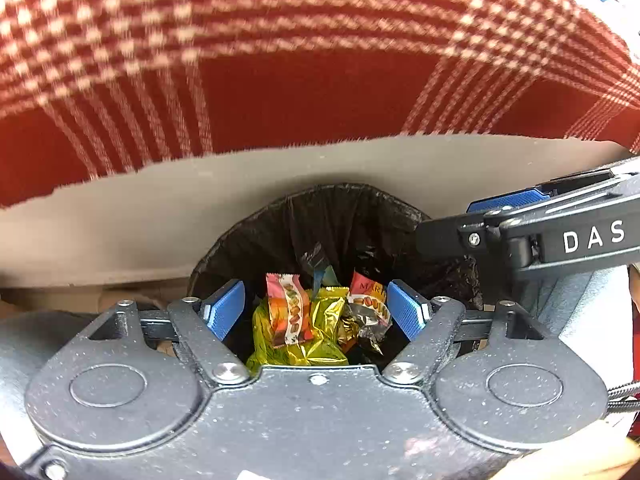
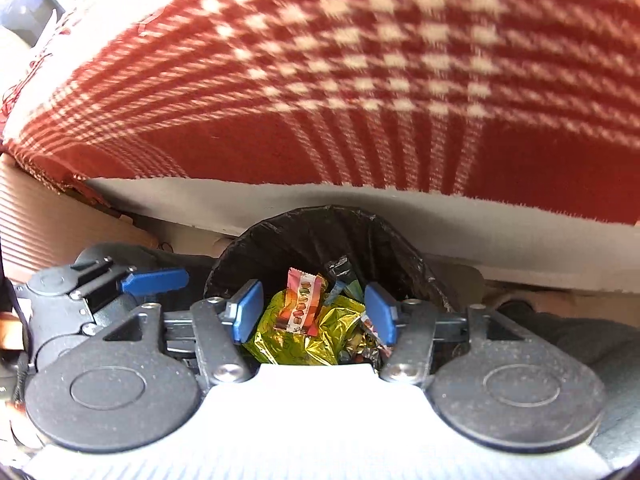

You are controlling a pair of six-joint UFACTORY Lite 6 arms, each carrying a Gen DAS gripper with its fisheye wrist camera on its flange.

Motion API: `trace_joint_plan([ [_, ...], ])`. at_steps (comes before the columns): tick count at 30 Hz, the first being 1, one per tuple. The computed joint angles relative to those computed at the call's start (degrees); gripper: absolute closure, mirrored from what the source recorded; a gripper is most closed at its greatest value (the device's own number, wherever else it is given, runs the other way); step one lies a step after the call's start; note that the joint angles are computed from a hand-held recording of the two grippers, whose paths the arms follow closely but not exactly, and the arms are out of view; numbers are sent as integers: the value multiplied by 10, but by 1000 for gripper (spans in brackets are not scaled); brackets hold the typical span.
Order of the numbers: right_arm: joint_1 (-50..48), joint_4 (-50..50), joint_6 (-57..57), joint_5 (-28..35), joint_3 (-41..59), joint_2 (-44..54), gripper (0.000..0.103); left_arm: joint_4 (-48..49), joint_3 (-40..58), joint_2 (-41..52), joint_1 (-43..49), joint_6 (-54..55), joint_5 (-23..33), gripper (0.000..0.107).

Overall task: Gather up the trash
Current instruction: 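Open both tools to drop the wrappers into the bin, then bring both open tools back over the gold wrapper and red cap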

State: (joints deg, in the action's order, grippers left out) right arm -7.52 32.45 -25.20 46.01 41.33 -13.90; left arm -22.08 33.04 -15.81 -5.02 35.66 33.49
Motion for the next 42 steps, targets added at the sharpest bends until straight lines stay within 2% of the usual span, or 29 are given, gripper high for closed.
trace_joint_plan([
  [8,-3,-8,-32,33,7,-67,21,-5,13,-103,12,32,66,28],
  [11,-23,5,-71,76,21,-110,19,-24,26,-149,39,75,107,27],
  [16,-88,47,-138,149,68,-156,15,-144,46,-235,152,206,187,19],
  [20,-135,79,-175,168,122,-158,15,-237,76,-253,214,281,226,15],
  [22,-156,98,-193,163,143,-158,15,-257,102,-243,216,281,228,14],
  [24,-166,112,-208,145,165,-155,15,-267,132,-220,202,273,217,12],
  [26,-169,115,-213,120,186,-147,15,-268,160,-193,173,253,181,12],
  [29,-153,98,-198,43,207,-122,15,-261,209,-136,118,220,103,12],
  [30,-150,91,-192,23,217,-111,15,-255,219,-113,87,206,56,12],
  [33,-154,89,-199,-18,239,-72,20,-264,268,-31,39,195,-35,12],
  [38,-131,47,-167,-111,288,18,26,-200,430,151,-13,104,-100,12],
  [42,-112,-12,-125,-161,344,106,33,-69,602,314,-47,-26,-110,14],
])
